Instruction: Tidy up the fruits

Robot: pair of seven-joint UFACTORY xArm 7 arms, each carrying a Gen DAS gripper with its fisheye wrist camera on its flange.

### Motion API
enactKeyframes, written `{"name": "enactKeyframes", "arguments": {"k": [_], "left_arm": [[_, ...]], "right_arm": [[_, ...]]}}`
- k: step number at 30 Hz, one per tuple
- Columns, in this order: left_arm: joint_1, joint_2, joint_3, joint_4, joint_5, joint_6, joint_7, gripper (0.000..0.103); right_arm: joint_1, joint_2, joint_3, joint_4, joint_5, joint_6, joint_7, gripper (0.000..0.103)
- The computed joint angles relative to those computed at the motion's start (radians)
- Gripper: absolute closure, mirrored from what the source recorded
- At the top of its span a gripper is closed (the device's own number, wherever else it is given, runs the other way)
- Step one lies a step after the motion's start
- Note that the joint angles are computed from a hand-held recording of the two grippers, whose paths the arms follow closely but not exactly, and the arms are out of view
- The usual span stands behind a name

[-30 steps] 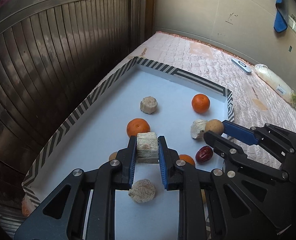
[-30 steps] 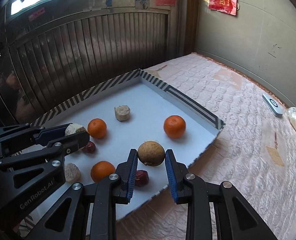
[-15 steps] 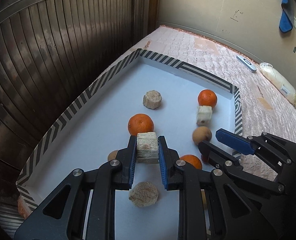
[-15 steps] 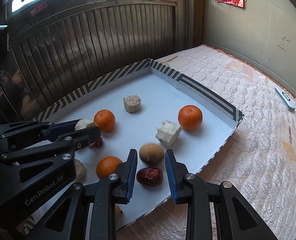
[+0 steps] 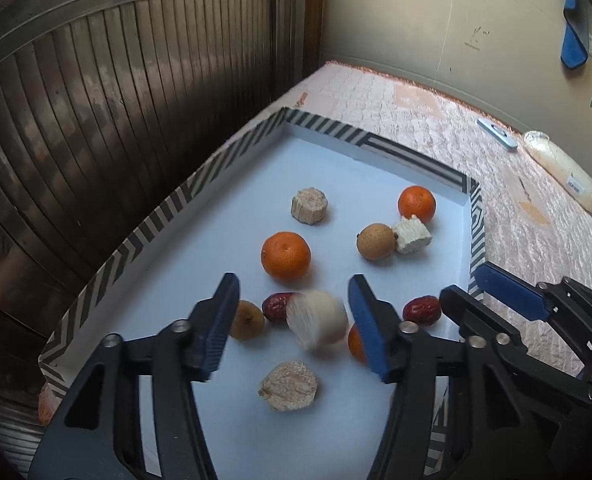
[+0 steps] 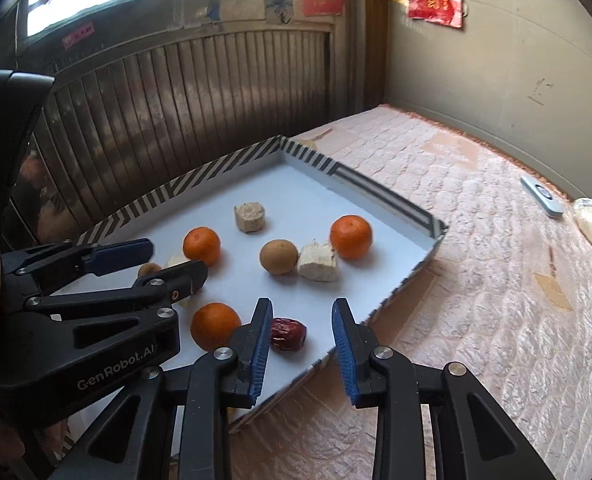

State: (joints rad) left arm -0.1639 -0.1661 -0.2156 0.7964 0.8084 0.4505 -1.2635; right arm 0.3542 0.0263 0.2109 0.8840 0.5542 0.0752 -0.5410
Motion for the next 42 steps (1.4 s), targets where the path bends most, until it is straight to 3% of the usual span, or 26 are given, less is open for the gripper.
{"name": "enactKeyframes", "arguments": {"k": [6,13,16,19,21,26,28,30,33,35,42], "left_arm": [[0.004,-0.028,-0.023,-0.008,0.069,0.033,-0.085,0.043],[-0.001,-0.058,-0.051,-0.021,0.138,0.06,-0.157,0.043],[-0.006,-0.074,-0.061,-0.029,0.156,0.071,-0.18,0.043],[-0.009,-0.085,-0.072,-0.035,0.174,0.087,-0.199,0.043],[-0.012,-0.096,-0.078,-0.04,0.183,0.099,-0.211,0.043],[-0.017,-0.116,-0.092,-0.049,0.206,0.118,-0.24,0.043],[-0.018,-0.123,-0.097,-0.053,0.215,0.125,-0.248,0.043],[-0.019,-0.136,-0.1,-0.061,0.224,0.129,-0.259,0.043],[-0.017,-0.149,-0.103,-0.071,0.226,0.13,-0.268,0.043],[-0.015,-0.155,-0.108,-0.075,0.228,0.138,-0.273,0.043],[-0.017,-0.166,-0.119,-0.081,0.225,0.16,-0.279,0.043]], "right_arm": [[0.023,-0.051,-0.024,-0.065,0.008,-0.105,0.052,0.059],[0.107,-0.09,-0.1,-0.104,0.074,-0.139,0.032,0.056],[0.063,-0.108,-0.072,-0.14,-0.042,-0.161,0.149,0.056],[0.157,-0.125,-0.163,-0.158,-0.012,-0.174,0.131,0.056],[0.11,-0.137,-0.125,-0.177,-0.07,-0.186,0.191,0.056],[0.12,-0.153,-0.145,-0.199,-0.13,-0.197,0.251,0.055],[0.089,-0.156,-0.12,-0.207,-0.165,-0.201,0.283,0.055],[0.028,-0.16,-0.065,-0.213,-0.207,-0.201,0.325,0.052],[0.024,-0.166,-0.066,-0.223,-0.244,-0.207,0.36,0.045],[-0.021,-0.173,-0.026,-0.23,-0.276,-0.213,0.394,0.041],[-0.061,-0.182,0.002,-0.239,-0.369,-0.213,0.468,0.04]]}}
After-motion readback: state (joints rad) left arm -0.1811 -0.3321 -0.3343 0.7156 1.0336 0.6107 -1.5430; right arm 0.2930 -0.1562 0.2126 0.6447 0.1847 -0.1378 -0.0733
